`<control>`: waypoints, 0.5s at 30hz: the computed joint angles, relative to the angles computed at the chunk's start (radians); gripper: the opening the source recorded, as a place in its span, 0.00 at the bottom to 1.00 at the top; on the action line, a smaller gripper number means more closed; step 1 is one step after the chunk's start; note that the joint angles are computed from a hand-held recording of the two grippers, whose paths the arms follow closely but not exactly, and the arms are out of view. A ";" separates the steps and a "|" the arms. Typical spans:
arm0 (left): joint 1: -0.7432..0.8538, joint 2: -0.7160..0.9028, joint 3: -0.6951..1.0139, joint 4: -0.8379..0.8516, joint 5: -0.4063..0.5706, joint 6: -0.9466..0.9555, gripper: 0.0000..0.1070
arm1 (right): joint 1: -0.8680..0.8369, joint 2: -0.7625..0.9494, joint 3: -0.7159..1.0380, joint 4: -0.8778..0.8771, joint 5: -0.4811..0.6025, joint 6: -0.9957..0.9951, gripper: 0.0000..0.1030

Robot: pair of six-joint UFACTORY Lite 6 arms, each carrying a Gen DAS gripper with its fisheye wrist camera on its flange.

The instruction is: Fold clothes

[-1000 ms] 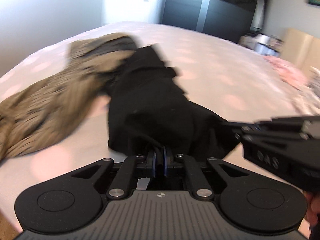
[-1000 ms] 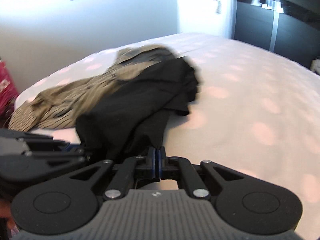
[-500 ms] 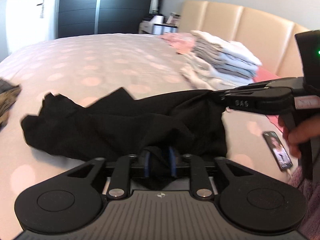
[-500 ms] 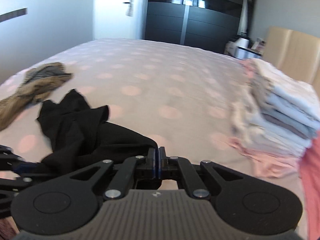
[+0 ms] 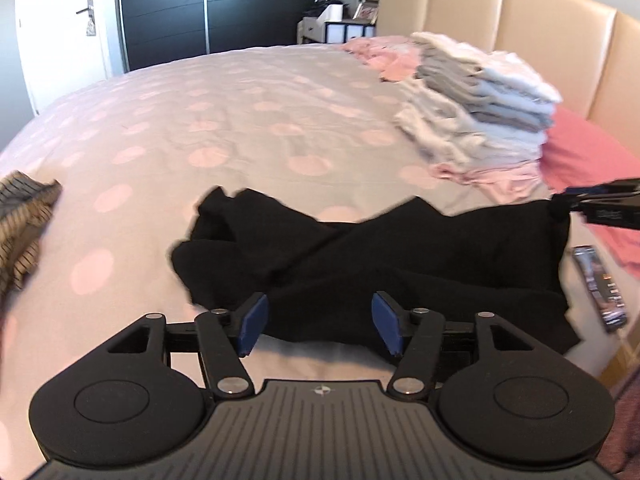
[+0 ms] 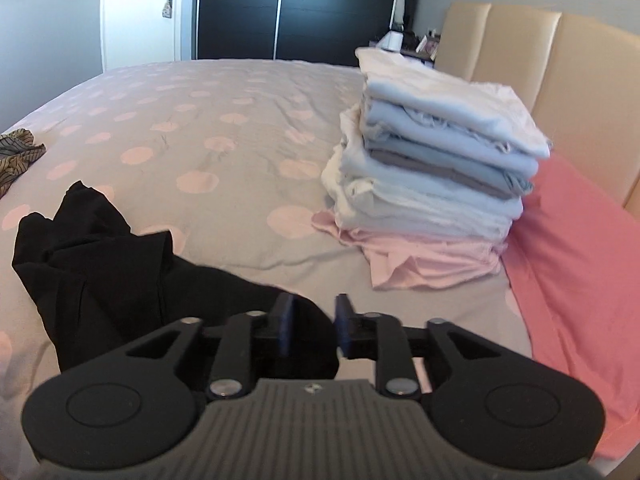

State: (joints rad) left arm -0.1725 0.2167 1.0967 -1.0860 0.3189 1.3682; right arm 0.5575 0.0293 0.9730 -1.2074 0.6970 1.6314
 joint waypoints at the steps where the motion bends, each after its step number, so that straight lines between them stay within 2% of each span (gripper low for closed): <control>1: 0.005 0.034 0.038 0.039 -0.014 -0.029 0.53 | 0.000 0.013 0.014 -0.019 -0.011 0.007 0.31; 8: 0.074 0.336 0.364 0.314 -0.030 -0.316 0.54 | -0.049 0.232 0.213 -0.013 -0.284 -0.064 0.49; 11: 0.107 0.444 0.472 0.316 -0.019 -0.322 0.55 | -0.062 0.369 0.338 0.040 -0.348 -0.151 0.60; 15: 0.127 0.574 0.620 0.289 0.024 -0.338 0.55 | -0.110 0.522 0.484 0.202 -0.416 -0.278 0.61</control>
